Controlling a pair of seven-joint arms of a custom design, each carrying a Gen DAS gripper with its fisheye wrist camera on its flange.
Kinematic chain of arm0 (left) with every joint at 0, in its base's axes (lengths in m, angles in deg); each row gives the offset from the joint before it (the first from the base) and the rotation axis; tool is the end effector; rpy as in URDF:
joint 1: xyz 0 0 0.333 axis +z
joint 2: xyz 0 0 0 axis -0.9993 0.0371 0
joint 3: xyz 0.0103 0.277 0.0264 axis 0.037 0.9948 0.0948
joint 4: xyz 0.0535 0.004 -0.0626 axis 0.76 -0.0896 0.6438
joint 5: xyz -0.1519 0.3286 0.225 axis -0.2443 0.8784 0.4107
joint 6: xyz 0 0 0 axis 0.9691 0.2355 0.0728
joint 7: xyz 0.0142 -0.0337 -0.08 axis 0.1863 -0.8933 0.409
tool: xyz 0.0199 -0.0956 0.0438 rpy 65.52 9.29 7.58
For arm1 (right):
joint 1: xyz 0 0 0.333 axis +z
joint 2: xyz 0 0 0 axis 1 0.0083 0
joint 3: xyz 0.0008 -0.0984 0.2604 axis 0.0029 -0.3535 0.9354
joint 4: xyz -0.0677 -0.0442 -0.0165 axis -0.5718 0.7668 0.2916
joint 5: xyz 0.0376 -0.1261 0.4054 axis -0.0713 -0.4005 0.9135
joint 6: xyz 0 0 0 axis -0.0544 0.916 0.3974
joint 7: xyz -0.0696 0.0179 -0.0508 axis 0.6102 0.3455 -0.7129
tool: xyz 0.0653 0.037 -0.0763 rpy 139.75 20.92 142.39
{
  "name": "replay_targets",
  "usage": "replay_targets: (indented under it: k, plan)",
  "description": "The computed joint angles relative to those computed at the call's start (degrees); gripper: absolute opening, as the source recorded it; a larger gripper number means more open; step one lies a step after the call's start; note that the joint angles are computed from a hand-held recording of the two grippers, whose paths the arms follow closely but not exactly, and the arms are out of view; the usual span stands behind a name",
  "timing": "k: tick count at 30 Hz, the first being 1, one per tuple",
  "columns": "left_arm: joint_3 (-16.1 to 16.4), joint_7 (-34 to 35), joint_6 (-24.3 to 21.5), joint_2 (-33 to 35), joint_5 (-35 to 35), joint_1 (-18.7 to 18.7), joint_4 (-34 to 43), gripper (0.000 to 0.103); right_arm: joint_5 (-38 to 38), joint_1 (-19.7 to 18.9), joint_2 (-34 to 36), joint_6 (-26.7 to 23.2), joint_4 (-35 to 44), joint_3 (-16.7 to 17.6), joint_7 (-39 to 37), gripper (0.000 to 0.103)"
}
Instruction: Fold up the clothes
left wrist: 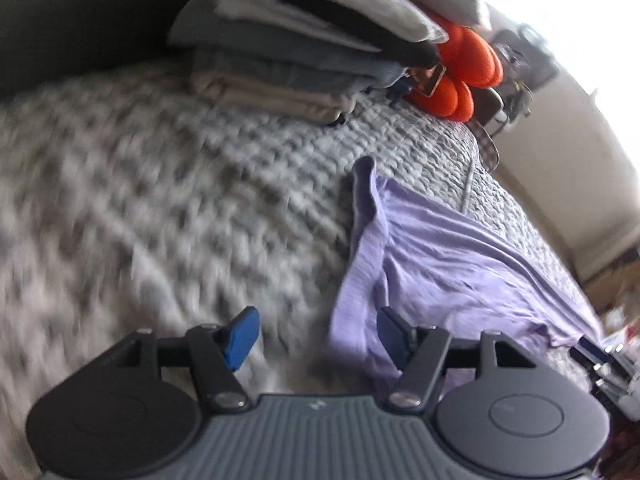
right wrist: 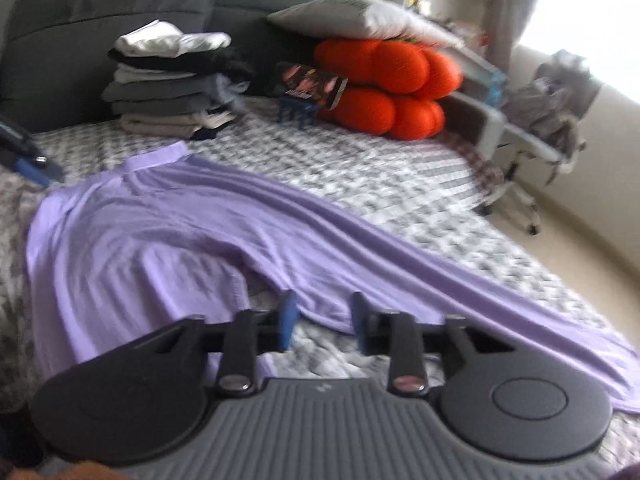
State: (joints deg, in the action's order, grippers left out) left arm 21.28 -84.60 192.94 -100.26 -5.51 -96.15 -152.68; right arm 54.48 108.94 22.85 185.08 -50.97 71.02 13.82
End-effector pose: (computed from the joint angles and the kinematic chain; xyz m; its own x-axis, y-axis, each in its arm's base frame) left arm 0.4890 -0.2669 0.4929 0.5673 -0.6931 0.4449 -0.4543 -0.7139 -0.5329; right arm 0.7198 0.3798 0.4998 0.8210 -0.5444 0.1721 -0.1727 -0.5241 -0.8340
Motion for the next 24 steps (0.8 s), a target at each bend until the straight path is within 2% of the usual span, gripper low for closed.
replay_targets:
  k: [1,4,7,9,10,11,15,17,20,24]
  plan:
    - [-0.4,-0.6,0.1,0.6,-0.1,-0.2,0.4,0.067,1.5,-0.7,-0.8,0.7,-1.6,0.8,0.4,0.038]
    - [-1.6,-3.0,-0.1,4.6,4.0,-0.1,4.0,0.078,5.6,-2.2,-2.0,2.3,-4.2,2.7,1.7,0.038]
    - [-1.6,-6.4,-4.6,9.1,10.4,-1.1,8.7,0.077,8.5,-2.8,-2.0,3.1,-5.0,4.2,1.6,0.038]
    - [-1.2,-10.6,-8.2,9.5,13.2,-2.4,9.3,0.06,8.6,-2.3,-1.8,2.6,-4.7,3.6,2.6,0.038]
    - [-1.0,-12.7,-10.0,9.5,14.4,-3.2,9.5,0.032,8.6,-2.2,-2.0,2.8,-5.0,3.3,3.0,0.038]
    - [-0.8,-14.8,-11.9,9.5,15.5,-3.9,9.6,0.014,8.7,-2.3,-2.3,3.0,-5.6,3.2,3.4,0.038]
    - [0.1,-23.6,-13.6,7.0,18.5,-5.1,6.4,0.009,7.0,-1.3,-3.8,4.4,-9.1,1.4,5.6,0.038]
    - [0.2,-25.4,-14.2,5.7,19.4,-5.1,5.4,0.006,7.5,-2.0,-4.4,5.0,-10.5,2.2,5.7,0.037]
    - [-0.1,-24.6,-15.3,4.2,19.5,-5.1,4.5,0.004,8.0,-2.5,-5.1,5.5,-11.3,2.8,6.0,0.037]
    - [-1.7,-20.4,-23.4,2.9,21.1,-5.5,5.1,0.0,7.2,-2.3,-5.7,5.5,-11.9,2.2,7.2,0.037]
